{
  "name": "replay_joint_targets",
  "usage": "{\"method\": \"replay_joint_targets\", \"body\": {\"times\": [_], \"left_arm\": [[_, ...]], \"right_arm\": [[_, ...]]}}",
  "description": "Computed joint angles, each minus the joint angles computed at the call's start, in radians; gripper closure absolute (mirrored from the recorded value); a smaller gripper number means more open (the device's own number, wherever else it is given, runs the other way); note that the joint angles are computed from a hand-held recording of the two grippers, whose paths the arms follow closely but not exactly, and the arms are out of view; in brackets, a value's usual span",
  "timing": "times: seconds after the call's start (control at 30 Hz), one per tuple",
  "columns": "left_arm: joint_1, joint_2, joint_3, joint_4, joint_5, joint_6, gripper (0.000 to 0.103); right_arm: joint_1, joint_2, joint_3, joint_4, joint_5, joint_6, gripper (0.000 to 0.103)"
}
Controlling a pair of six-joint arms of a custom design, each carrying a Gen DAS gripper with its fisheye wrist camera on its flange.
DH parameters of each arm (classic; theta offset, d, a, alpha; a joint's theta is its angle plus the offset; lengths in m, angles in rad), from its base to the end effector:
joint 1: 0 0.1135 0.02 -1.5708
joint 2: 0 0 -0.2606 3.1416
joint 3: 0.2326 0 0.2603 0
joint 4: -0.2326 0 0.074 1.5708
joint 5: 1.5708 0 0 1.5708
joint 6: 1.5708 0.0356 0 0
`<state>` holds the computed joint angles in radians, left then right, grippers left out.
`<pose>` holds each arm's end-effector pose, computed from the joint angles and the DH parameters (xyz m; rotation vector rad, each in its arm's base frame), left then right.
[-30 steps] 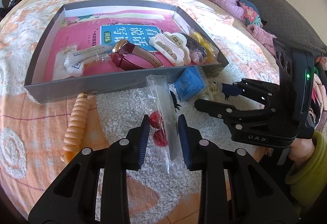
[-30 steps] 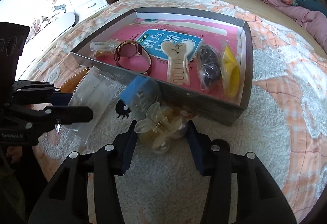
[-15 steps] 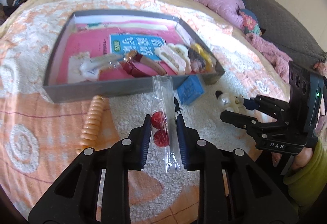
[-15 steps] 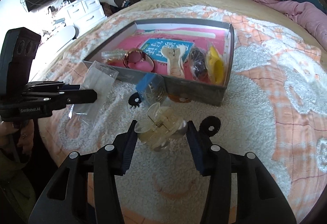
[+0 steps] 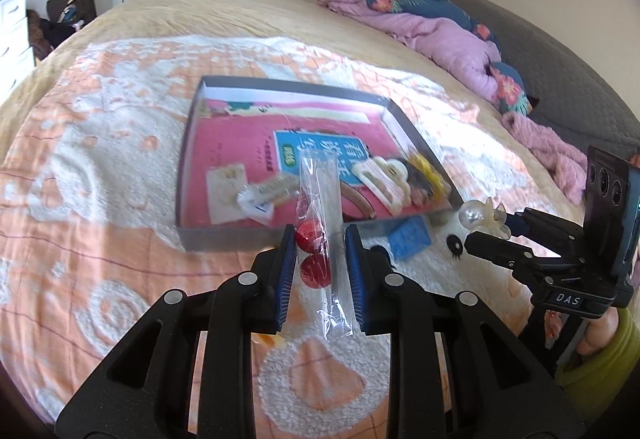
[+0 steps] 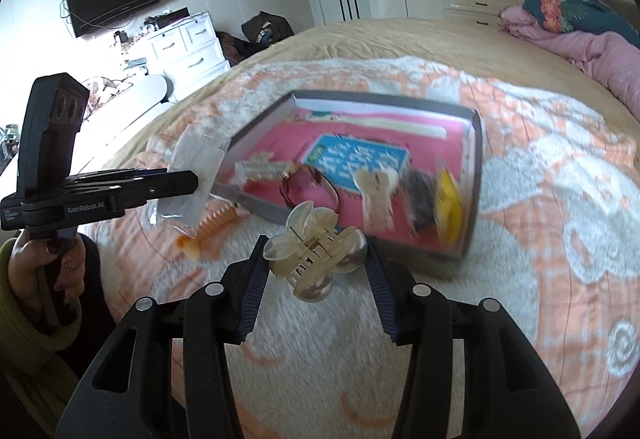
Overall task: Organize jewelry
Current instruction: 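Carry the red beads and the pearl claw clip with both tools over the box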
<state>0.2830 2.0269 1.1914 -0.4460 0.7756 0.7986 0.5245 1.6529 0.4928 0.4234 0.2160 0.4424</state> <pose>0.3695 0.0815 0.1046 0.7572 2.3063 -0.6669 0.2445 0.1326 0.0919 0.0160 2.2995 0.2525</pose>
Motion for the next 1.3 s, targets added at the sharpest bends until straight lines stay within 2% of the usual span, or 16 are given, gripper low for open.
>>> {"method": "replay_joint_targets", "body": {"times": [0.53, 1.3], "left_arm": [[0.006, 0.038, 0.101, 0.044, 0.009, -0.104, 0.086], [-0.063, 0.174, 0.256, 0.085, -0.094, -0.191, 0.086]], "right_arm": [[-0.034, 0.052, 0.134, -0.016, -0.012, -0.072, 0.056], [-0.102, 0.173, 0.295, -0.035, -0.051, -0.110, 0.056]]}}
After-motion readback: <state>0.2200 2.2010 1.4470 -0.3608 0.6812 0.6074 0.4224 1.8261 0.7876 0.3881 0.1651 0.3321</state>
